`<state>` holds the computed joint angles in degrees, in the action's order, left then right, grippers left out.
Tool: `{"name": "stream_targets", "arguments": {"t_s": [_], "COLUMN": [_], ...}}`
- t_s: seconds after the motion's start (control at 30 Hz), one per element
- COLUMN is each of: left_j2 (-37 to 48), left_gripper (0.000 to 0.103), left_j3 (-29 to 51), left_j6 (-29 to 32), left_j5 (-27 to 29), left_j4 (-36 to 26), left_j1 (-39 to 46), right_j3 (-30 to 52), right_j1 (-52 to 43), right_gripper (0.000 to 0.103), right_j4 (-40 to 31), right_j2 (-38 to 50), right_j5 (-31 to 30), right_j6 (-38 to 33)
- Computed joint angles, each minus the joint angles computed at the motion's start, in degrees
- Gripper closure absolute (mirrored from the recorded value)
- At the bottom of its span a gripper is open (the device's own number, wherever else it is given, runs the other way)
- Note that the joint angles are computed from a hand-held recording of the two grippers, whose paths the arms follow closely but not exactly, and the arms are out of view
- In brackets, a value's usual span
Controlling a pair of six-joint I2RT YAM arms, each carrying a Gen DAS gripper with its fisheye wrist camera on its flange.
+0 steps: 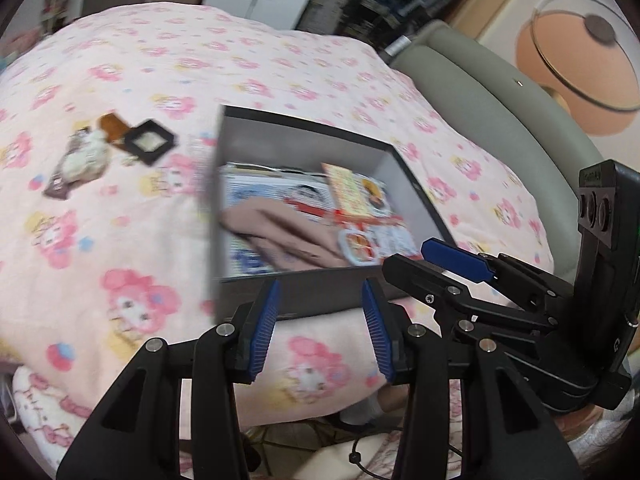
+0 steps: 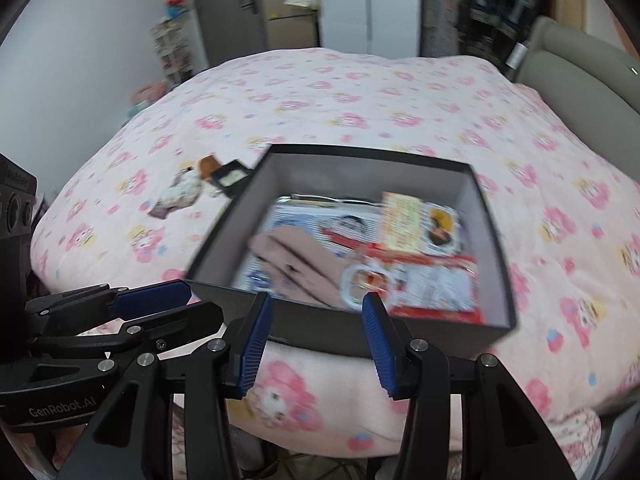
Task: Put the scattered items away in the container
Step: 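Move both tools back toward the pink tube and white keychain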
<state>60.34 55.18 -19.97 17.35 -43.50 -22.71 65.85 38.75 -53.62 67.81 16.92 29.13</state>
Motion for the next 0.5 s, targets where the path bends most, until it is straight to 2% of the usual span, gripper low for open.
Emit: {"name": "stream_targets", "arguments": {"t_s": [0.13, 0.33, 0.5], "left_j2": [-2.85, -2.57, 0.24], "left_gripper": [0.060, 0.057, 0.056], "left_j3": [-2.06, -2.47, -3.77], "left_j6": [3.68, 11.53, 13.96], "left_j5": [3.61, 8.07, 10.75], "left_j4": [-2.47, -6.02, -2.43], "left_j1": [9.05, 22.12, 31.06], "right_j3": [3.82, 10.00, 15.68], "right_j1": [3.39, 6.51, 5.78], "right_gripper": [0.060, 0.060, 0.060], "right_j4": [2.23, 4.17, 6.38], "right_j2": [6.41, 15.69, 23.81], "right_j5": [-0.61, -2.39, -6.03], "right_j6": [-0.54, -1.36, -1.43]}}
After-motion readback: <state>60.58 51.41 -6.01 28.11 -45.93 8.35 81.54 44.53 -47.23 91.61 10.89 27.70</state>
